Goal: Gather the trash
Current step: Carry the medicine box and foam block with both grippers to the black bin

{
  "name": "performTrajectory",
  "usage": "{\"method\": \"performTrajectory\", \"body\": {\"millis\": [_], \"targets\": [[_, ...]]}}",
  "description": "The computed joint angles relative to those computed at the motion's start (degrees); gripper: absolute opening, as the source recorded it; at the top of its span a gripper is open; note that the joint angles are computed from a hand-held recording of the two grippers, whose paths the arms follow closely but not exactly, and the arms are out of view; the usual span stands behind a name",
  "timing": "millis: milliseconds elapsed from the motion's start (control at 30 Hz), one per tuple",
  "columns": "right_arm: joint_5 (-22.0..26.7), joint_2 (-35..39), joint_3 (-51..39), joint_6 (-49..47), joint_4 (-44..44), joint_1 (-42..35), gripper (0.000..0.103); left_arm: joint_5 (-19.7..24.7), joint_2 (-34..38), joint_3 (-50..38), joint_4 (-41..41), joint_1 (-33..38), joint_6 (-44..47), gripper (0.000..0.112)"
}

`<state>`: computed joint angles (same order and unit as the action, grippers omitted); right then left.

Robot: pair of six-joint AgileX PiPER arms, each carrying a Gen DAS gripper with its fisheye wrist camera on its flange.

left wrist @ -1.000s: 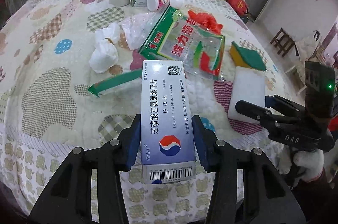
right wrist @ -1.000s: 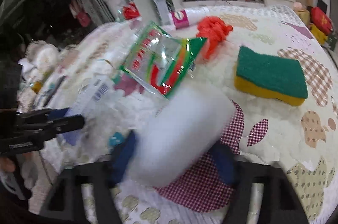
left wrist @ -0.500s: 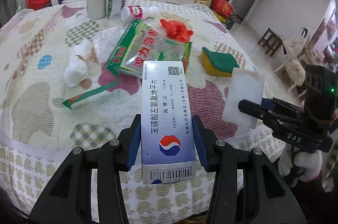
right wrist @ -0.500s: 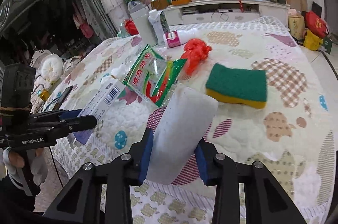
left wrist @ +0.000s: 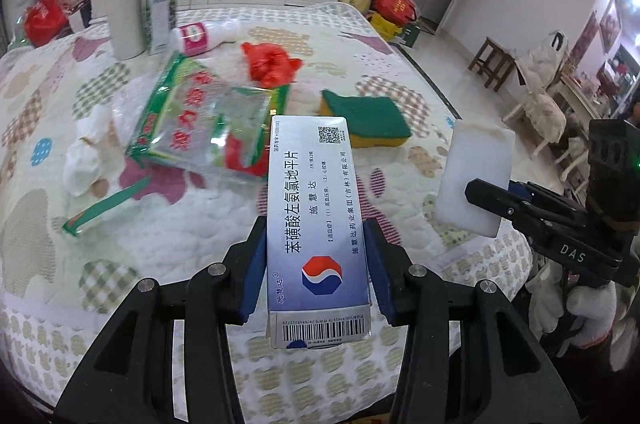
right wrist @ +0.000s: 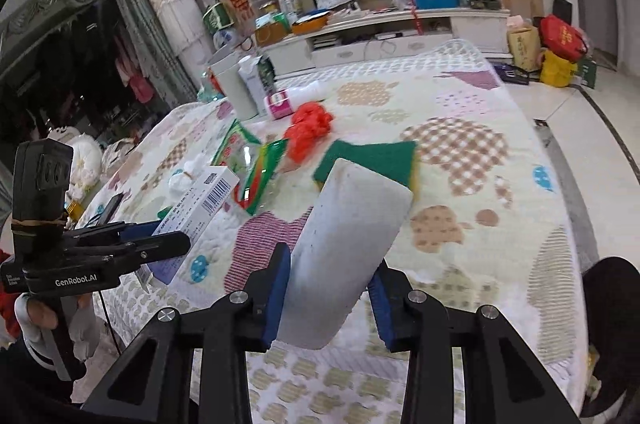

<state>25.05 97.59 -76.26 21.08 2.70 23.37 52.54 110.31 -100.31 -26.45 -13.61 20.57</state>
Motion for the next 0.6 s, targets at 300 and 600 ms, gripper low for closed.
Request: {"method": "performTrajectory", "body": {"millis": [300,600], "targets": [[-1.8,-6.3,8.1,3.3,-2.9,-4.0,0.036,0.9,3.7,-6.2,2.8,-6.4,-3.0,0.044],[-1.9,-12.0,15.0,6.2,-5.5,-9.3,0.036,3.2,9.2,-14.4,5.2,-12.6,-5.5,0.044]]}}
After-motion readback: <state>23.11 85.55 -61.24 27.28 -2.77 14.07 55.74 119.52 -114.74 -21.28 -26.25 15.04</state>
